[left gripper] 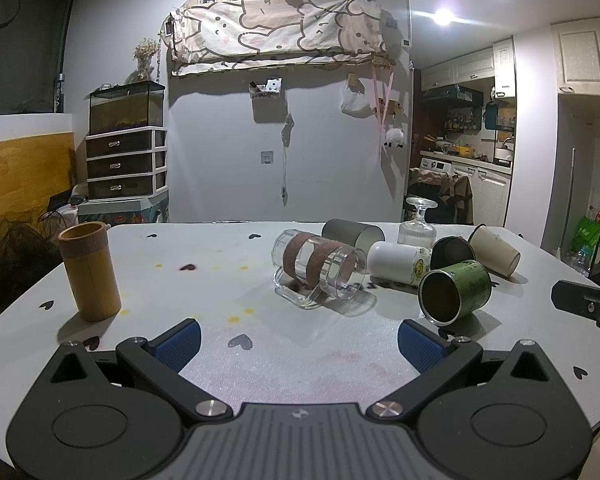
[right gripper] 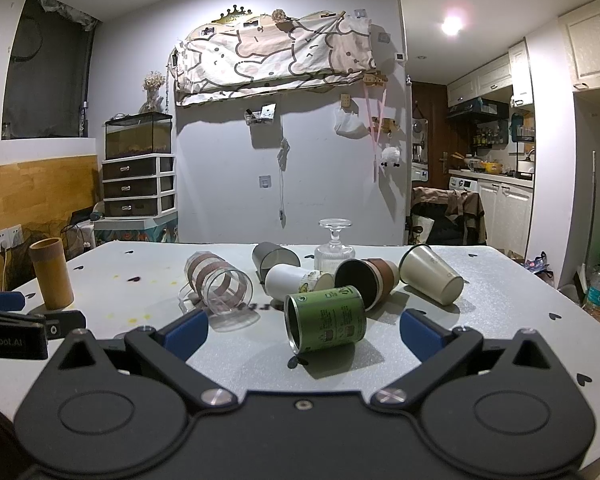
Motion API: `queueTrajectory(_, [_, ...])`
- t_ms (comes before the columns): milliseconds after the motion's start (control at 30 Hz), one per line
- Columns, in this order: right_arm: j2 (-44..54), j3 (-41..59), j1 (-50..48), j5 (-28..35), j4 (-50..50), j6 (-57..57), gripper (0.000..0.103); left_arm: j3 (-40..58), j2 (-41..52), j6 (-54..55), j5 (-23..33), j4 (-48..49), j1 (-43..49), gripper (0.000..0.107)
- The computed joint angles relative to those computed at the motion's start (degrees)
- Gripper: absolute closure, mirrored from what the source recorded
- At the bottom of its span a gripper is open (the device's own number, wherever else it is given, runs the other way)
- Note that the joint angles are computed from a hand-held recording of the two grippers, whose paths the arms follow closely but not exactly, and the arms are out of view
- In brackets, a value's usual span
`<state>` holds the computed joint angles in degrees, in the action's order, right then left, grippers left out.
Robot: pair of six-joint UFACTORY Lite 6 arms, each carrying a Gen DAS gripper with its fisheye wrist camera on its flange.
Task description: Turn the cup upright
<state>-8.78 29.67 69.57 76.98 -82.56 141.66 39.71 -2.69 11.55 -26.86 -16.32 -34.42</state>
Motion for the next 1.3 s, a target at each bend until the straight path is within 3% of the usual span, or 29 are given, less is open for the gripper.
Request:
queueTrajectory(800, [0.7,-0.1,-0.4,-0.7,-0.5,0.4,0.000,-0.3,0.0,0.3,0.0,-0.4,-0.2,0.004])
queueTrajectory(1100, [-2.6,-2.7,-14.7,-11.8,-8.7,-6.4,0.000,-0.6,0.3,-2.0,0.6,2.0,0.6,0.004])
queueTrajectory(1300, [-5.3,-0.5,-33.7,-26.7,-19.4,-11.1,0.004,-0.8,0.4,-4.1,1.0,4.3,1.7,0.004])
